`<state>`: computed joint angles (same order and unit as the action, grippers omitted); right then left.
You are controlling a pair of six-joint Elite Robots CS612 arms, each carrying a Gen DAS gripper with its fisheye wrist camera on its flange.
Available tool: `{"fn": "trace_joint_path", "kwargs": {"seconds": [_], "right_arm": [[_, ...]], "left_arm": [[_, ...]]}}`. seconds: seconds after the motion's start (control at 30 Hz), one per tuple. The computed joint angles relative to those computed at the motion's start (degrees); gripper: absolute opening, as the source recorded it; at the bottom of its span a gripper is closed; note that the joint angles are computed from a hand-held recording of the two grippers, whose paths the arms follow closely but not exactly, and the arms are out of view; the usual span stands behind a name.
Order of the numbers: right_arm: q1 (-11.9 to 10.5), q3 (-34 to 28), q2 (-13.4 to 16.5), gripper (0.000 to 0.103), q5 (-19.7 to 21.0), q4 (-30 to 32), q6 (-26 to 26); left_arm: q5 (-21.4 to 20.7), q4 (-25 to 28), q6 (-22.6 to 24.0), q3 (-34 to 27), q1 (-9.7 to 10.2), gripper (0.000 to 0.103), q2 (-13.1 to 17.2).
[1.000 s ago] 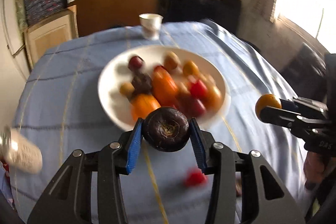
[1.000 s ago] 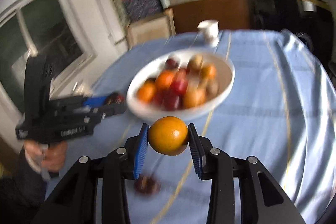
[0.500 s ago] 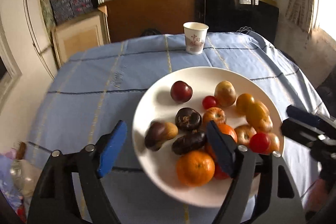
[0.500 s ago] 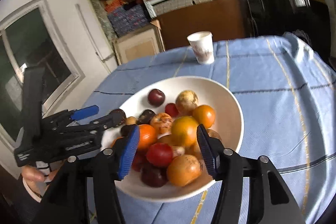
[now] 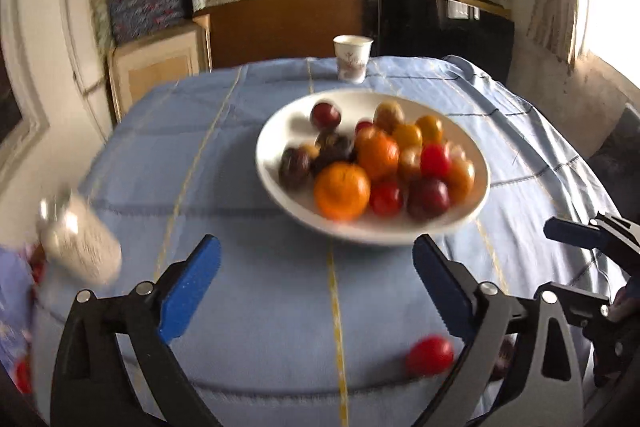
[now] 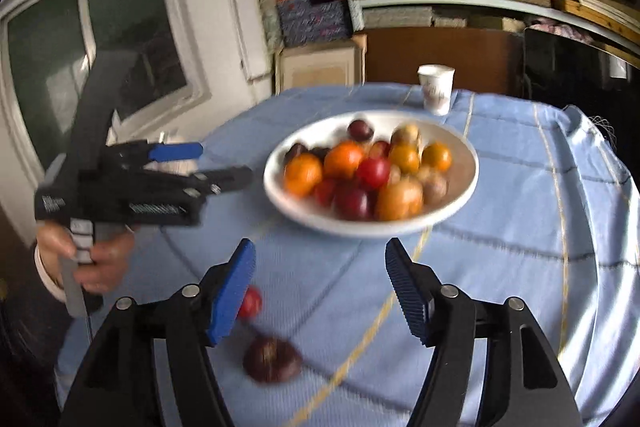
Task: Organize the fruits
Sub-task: 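Grasp the dark red-brown fruit with the right tool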
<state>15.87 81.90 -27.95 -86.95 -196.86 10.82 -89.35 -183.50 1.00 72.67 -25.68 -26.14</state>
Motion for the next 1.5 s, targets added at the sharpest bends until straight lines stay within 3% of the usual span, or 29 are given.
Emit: {"fn": "trace_joint_path", "kwargs": {"seconds": [0.07, 0.2, 0.27, 0.33, 0.4, 0.67, 1.3, 1.43, 1.5], "right_arm": [[0.0, 0.9, -0.2, 0.068, 1.1, 0.5, 0.1], [0.4, 1.5, -0.5, 0.068, 2.8, 2.1, -2.0], [0.8, 1.4, -0.5, 0.068, 2.8, 3.0, -4.4], [1.2, 0.9, -0.5, 0.068, 2.7, 5.3, -6.8], [1.4, 0.7, -0.4, 0.068, 2.6, 7.1, -7.5], [0.8, 0.0, -0.4, 0.055, 6.0, 12.2, -6.4], [1.3, -0.8, -0.4, 0.055, 5.6, 14.9, -8.8], [1.2, -1.0, -0.3, 0.044, 6.2, 15.5, -9.1], [1.2, -0.9, -0.3, 0.043, 6.1, 15.3, -8.8]], "left_arm": [[0.9, 1.7, -3.0, 1.0, 0.25, 0.094, 0.0], [-3.2, 3.1, -7.3, 1.7, 1.63, 0.094, -0.3], [-1.7, 2.3, -7.7, 2.3, 1.59, 0.095, -0.5], [0.3, 1.7, -7.3, 2.8, 1.30, 0.095, -0.5], [-0.3, 2.3, -7.1, 2.6, 1.34, 0.095, -0.4], [0.1, 3.4, -6.2, 2.5, 0.92, 0.095, -0.5], [0.7, 4.4, -5.2, 2.7, 0.55, 0.095, -0.6], [0.8, 4.1, -5.2, 2.7, 0.52, 0.095, -0.6], [0.9, 4.2, -5.1, 2.6, 0.50, 0.095, -0.5]]}}
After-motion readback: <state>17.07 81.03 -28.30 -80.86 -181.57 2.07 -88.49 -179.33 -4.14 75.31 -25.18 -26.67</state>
